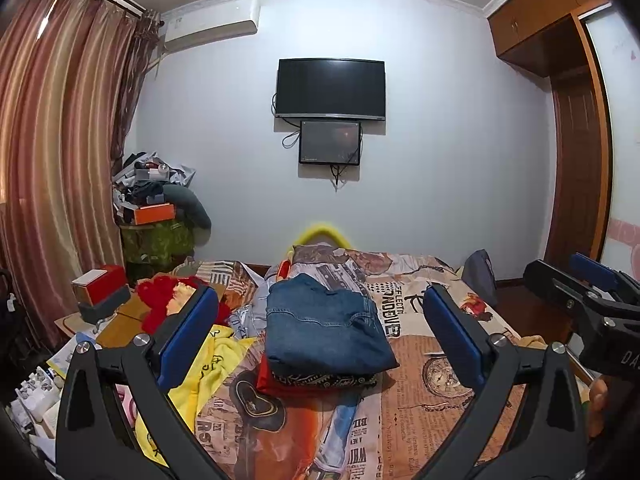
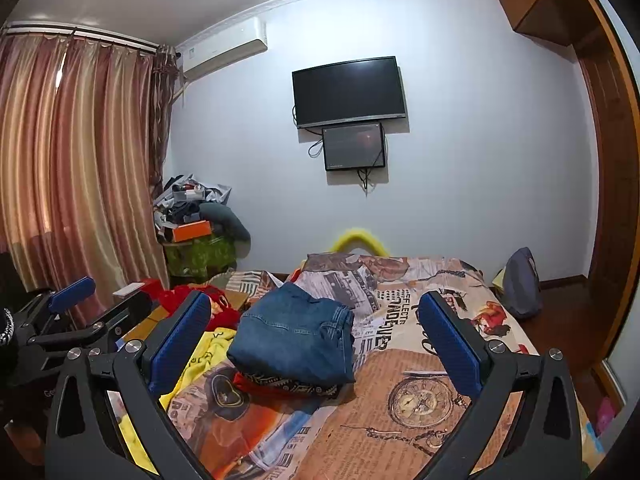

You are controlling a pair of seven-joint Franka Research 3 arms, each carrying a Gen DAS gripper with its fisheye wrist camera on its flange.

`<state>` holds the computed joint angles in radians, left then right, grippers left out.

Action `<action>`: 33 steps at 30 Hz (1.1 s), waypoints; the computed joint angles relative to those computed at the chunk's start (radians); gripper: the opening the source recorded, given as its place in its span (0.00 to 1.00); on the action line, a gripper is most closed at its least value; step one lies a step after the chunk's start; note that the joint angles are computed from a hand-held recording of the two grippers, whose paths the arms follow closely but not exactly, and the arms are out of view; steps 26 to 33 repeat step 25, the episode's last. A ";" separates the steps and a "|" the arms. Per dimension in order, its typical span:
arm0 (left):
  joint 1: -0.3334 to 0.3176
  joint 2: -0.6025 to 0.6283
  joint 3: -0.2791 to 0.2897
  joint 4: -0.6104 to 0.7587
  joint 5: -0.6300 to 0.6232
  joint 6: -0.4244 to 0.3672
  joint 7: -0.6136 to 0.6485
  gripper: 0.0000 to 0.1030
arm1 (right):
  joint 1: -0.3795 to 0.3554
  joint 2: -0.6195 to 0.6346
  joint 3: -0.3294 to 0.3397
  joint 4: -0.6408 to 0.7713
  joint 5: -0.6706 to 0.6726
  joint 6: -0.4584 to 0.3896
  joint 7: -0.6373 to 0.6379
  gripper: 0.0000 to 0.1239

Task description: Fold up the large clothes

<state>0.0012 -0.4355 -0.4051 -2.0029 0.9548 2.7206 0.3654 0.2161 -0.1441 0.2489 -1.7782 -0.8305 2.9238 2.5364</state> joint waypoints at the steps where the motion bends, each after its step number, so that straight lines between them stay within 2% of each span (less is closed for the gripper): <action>1: -0.001 -0.001 0.003 -0.002 -0.001 0.004 0.000 1.00 | 0.000 0.000 0.000 0.000 -0.001 0.000 0.001 0.83; 5: -0.017 0.004 0.024 -0.006 -0.030 0.019 0.040 1.00 | 0.001 0.000 0.000 0.002 0.002 -0.002 0.002 0.83; 33: -0.006 0.006 0.031 -0.015 -0.085 0.043 0.089 1.00 | 0.031 0.021 -0.014 0.027 -0.022 -0.035 0.027 0.83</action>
